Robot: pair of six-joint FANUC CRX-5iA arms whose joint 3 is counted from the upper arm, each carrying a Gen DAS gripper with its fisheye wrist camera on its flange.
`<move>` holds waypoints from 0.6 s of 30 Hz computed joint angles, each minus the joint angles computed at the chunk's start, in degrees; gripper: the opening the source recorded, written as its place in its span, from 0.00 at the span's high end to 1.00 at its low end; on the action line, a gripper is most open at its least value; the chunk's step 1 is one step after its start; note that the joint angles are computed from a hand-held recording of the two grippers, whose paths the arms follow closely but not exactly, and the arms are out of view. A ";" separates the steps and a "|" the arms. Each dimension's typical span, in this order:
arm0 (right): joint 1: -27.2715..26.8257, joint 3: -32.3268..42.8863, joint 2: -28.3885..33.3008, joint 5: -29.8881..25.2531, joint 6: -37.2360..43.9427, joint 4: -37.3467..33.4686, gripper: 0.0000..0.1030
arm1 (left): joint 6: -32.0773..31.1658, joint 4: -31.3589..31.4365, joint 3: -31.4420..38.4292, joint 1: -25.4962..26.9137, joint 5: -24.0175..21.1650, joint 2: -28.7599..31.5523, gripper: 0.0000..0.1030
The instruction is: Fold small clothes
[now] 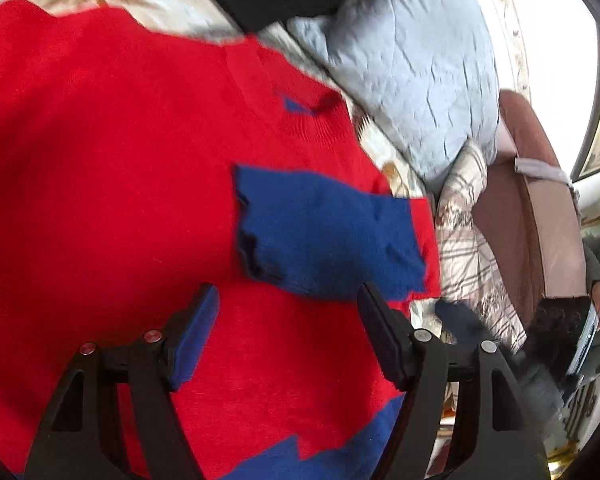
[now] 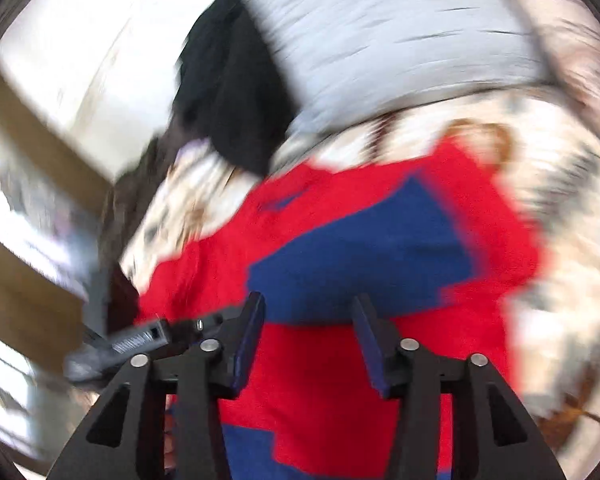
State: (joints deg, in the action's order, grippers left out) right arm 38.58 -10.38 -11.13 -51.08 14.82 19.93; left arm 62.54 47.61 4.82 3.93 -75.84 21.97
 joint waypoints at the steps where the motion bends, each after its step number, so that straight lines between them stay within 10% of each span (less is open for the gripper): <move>1: -0.25 -2.19 -2.49 -0.63 -2.54 1.47 0.51 | -0.20 -0.37 -0.27 -0.88 0.98 -0.24 0.31; 3: -0.48 -5.62 -6.46 -3.19 -6.41 3.82 0.50 | -1.00 -0.59 -1.88 -1.97 4.45 -1.77 0.33; 4: -0.64 -6.85 -8.01 -4.51 -7.71 4.25 0.50 | -1.72 -0.30 -2.97 -2.45 6.45 -2.62 0.48; 5: -1.15 -8.08 -9.62 -5.31 -8.80 4.34 0.50 | -2.89 0.23 -3.83 -2.93 7.87 -3.17 0.91; 6: -1.68 -9.77 -11.37 -5.35 -10.56 4.58 0.50 | -2.91 -0.93 -3.29 -3.35 8.18 -3.04 0.97; 11: -4.83 -16.08 -15.67 1.45 -16.27 2.93 0.50 | -3.63 -2.82 -6.29 -3.11 16.67 -7.44 0.98; 18: -8.78 -22.57 -12.87 25.58 -23.06 0.60 0.50 | -2.41 -5.07 -6.85 -0.59 21.93 -10.31 0.98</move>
